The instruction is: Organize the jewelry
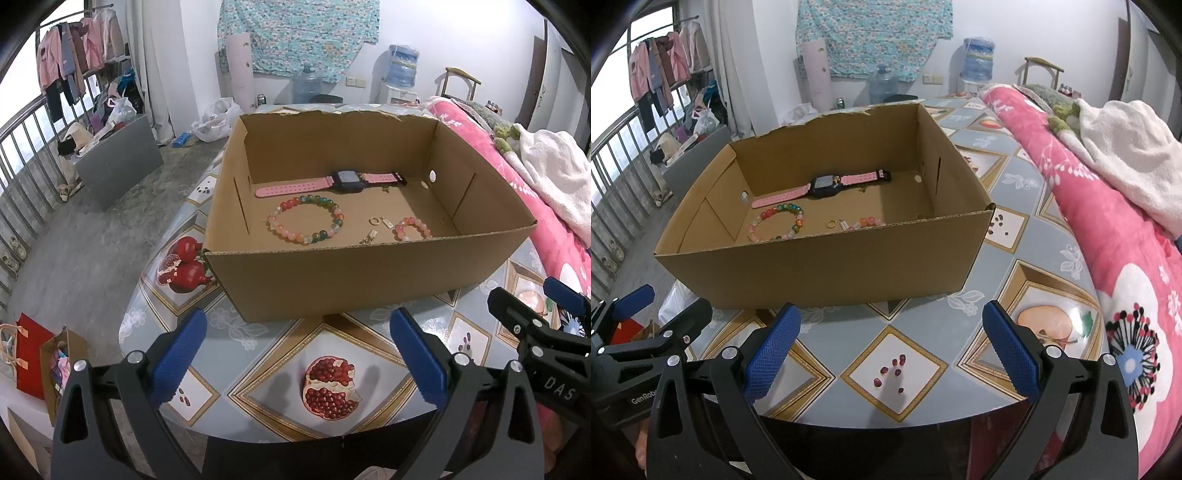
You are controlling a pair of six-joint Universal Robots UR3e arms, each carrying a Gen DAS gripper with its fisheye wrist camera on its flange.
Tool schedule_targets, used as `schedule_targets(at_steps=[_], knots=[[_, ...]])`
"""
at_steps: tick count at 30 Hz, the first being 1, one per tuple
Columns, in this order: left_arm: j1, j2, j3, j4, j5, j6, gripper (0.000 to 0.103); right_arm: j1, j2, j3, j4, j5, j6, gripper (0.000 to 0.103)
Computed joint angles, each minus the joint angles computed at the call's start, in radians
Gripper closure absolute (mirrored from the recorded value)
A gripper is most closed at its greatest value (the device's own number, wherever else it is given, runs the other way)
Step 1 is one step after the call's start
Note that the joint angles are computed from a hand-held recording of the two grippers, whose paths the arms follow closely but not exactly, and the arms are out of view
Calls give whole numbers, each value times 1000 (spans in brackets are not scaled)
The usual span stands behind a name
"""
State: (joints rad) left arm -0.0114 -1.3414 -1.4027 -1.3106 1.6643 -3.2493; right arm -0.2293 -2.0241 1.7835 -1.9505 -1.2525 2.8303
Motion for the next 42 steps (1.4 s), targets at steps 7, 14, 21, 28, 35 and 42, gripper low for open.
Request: schedule_targets(at_steps=[7, 14, 21, 28, 35, 42], knots=[[0, 0, -1, 2, -1, -1, 6, -1, 1, -2, 4, 0, -3, 8], [-5, -2, 3, -1, 3, -3, 6, -1, 0, -3, 5, -1, -4, 8], [-8, -4, 5, -4, 5, -6, 5, -3, 1, -10, 13, 1, -7, 8], [-6, -2, 3, -3, 4, -2, 6, -9, 2, -15, 21, 8, -12, 8], [-6, -2, 4, -4, 4, -1, 6, -9, 3, -13, 19, 9, -12, 8], [-6, -3, 7, -6, 4, -1, 6, -10, 3, -12, 19, 9, -13, 8]])
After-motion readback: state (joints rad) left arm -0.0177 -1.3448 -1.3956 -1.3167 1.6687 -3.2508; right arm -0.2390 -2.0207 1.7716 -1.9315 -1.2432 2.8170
